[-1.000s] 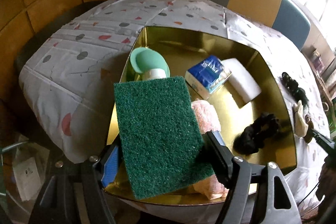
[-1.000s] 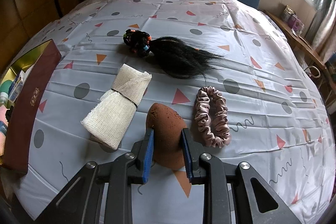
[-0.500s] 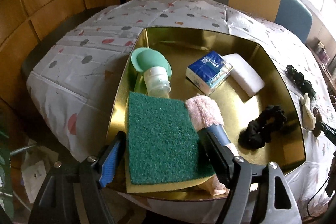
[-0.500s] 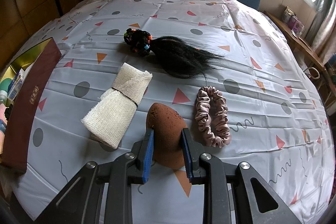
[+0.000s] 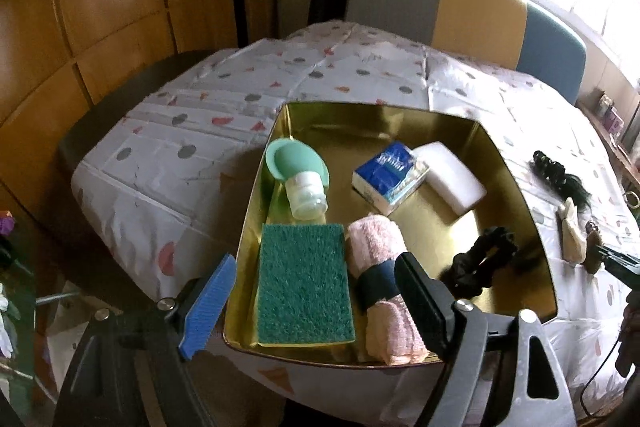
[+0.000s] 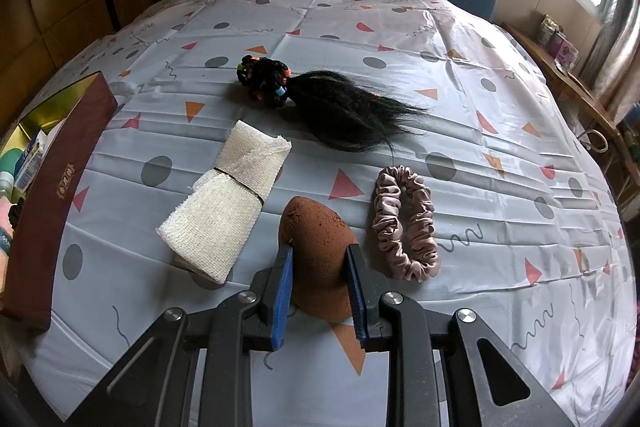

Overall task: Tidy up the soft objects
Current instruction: 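Carry the brown sponge into the tray and open the right gripper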

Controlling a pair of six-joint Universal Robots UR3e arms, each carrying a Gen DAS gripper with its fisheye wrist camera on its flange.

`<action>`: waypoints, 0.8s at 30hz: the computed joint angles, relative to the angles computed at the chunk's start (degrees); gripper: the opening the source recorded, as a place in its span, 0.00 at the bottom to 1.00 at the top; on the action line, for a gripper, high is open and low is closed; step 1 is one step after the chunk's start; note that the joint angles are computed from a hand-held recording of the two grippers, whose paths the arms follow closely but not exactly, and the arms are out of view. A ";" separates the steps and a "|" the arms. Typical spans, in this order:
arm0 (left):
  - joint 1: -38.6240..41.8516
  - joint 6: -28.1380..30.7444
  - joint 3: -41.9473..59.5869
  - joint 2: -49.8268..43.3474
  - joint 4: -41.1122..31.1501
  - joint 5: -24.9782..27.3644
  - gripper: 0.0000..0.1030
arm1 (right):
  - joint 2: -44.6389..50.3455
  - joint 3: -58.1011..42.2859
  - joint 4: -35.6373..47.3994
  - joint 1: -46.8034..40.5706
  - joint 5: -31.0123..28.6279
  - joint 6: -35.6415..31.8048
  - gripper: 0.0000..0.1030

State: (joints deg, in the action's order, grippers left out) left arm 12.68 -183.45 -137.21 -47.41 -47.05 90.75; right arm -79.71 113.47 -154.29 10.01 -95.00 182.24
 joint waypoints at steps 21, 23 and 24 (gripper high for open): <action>0.90 1.69 0.33 7.63 -4.68 -4.17 0.81 | -0.34 -0.52 0.64 1.00 -0.92 0.88 0.23; 0.91 1.99 0.26 7.80 -4.89 -4.44 0.81 | -1.02 -0.40 0.91 0.68 -0.39 1.10 0.22; 1.11 2.05 0.19 8.09 -5.19 -4.67 0.81 | -1.48 -0.29 1.33 0.27 0.37 1.52 0.22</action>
